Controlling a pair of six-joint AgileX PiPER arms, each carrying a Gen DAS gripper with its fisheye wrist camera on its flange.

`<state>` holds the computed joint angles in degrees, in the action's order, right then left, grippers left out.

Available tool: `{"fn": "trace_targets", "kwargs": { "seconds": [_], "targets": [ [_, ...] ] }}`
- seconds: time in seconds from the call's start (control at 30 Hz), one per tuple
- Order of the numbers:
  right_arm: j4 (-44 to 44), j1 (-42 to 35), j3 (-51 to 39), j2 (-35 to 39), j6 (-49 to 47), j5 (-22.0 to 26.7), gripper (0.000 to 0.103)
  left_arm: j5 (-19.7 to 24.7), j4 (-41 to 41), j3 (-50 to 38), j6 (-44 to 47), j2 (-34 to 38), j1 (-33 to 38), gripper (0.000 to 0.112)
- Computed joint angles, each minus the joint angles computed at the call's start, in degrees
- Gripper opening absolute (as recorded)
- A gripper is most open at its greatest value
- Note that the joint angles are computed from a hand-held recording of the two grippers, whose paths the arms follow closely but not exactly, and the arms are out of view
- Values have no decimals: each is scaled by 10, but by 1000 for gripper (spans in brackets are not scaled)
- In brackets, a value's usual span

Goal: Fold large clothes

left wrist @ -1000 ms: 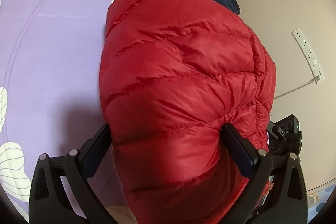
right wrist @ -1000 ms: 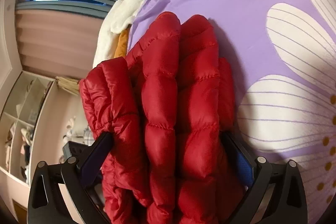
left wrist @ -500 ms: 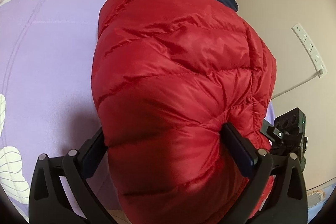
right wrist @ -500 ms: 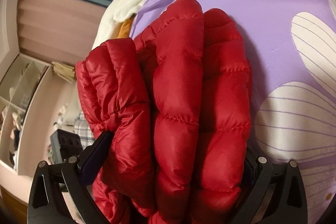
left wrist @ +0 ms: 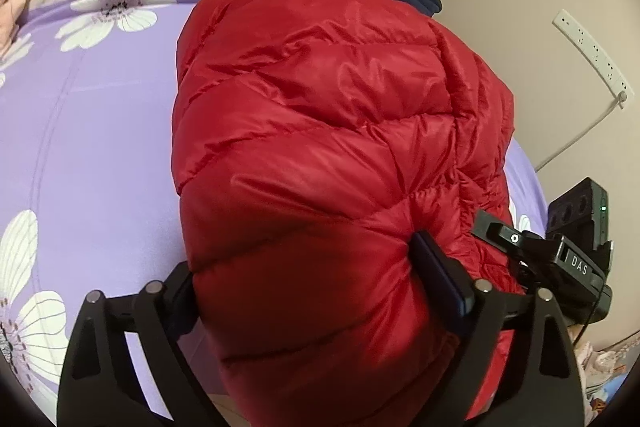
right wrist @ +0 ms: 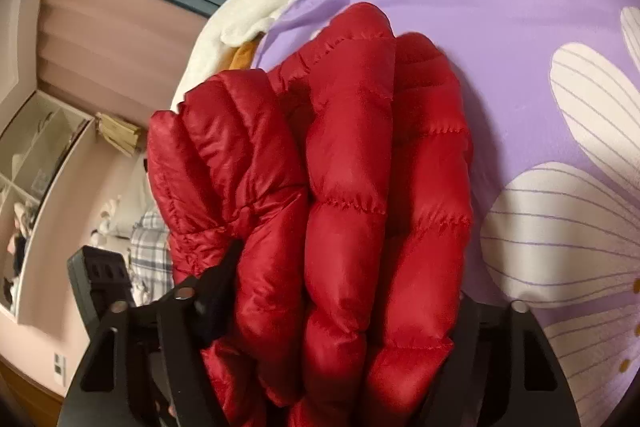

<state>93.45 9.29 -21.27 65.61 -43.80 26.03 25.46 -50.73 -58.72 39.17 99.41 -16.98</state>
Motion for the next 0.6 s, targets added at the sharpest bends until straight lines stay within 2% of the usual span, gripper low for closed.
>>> {"fn": "trace_targets", "kwargs": {
  "seconds": [0.13, 0.4, 0.6],
  "targets": [
    [-14, 49, -10, -13, 21, -60, 57, -17, 19, -1, -14, -4, -9, 86],
    [-69, 145, -22, -33, 97, -176, 49, -39, 37, 17, -24, -26, -18, 81],
    [-27, 158, -24, -30, 48, -193, 47, -43, 48, 31, -37, -43, -20, 80]
  ]
}}
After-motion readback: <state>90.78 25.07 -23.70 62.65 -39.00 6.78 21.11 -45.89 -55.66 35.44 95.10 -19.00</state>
